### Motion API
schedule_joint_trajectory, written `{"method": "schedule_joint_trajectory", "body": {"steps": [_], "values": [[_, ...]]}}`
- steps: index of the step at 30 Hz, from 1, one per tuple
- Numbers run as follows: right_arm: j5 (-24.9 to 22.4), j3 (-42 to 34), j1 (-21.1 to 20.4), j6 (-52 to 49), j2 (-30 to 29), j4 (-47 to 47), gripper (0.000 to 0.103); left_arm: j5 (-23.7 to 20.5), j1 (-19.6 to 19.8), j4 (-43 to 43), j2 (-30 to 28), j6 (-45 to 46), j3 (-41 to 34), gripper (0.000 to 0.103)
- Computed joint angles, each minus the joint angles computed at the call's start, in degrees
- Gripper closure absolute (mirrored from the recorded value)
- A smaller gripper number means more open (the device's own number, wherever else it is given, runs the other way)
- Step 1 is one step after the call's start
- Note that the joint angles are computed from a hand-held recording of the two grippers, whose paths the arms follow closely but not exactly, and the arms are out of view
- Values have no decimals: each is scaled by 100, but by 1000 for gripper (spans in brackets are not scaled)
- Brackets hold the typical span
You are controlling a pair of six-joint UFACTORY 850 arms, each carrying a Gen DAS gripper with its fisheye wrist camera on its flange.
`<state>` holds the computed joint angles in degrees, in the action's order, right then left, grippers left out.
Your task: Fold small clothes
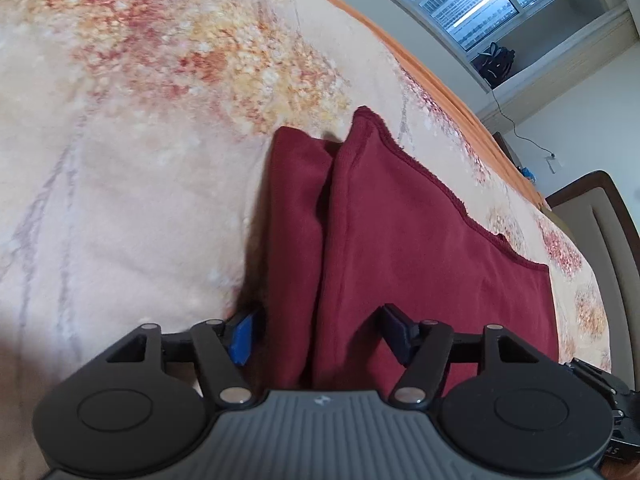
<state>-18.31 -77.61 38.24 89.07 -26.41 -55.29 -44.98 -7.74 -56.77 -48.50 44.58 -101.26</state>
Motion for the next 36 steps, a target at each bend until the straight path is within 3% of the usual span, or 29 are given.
{"method": "schedule_joint_trajectory", "body": {"steps": [1,2,4,7,14,19,22,25,30,36], "values": [[-58,-62,-18,-43,-48,74,55,30,-31,41,-2,50,-25,39],[-86,-113,-42,-102,-90,153,59,108,-70,124,24,109,-23,59],[-195,-299,-91,-388,-233,363,80,191,-112,242,128,199,36,75],[-399,-587,-151,-514,-474,403,89,407,-165,222,379,423,267,82],[-797,-1406,-389,-418,-1143,575,101,412,-185,25,659,570,470,83],[-591,-1812,-698,-1418,-1489,2019,103,405,-211,-10,755,558,532,83],[-442,-1684,-693,-765,-1326,1322,97,412,-228,8,799,480,520,83],[-351,-1485,-672,-1271,-1201,1975,97,388,-245,94,776,291,435,83],[-111,-695,-294,-682,-694,1867,97,468,-308,200,871,227,477,83],[-58,85,277,1354,-248,837,97,535,-438,637,993,-167,456,83]]}}
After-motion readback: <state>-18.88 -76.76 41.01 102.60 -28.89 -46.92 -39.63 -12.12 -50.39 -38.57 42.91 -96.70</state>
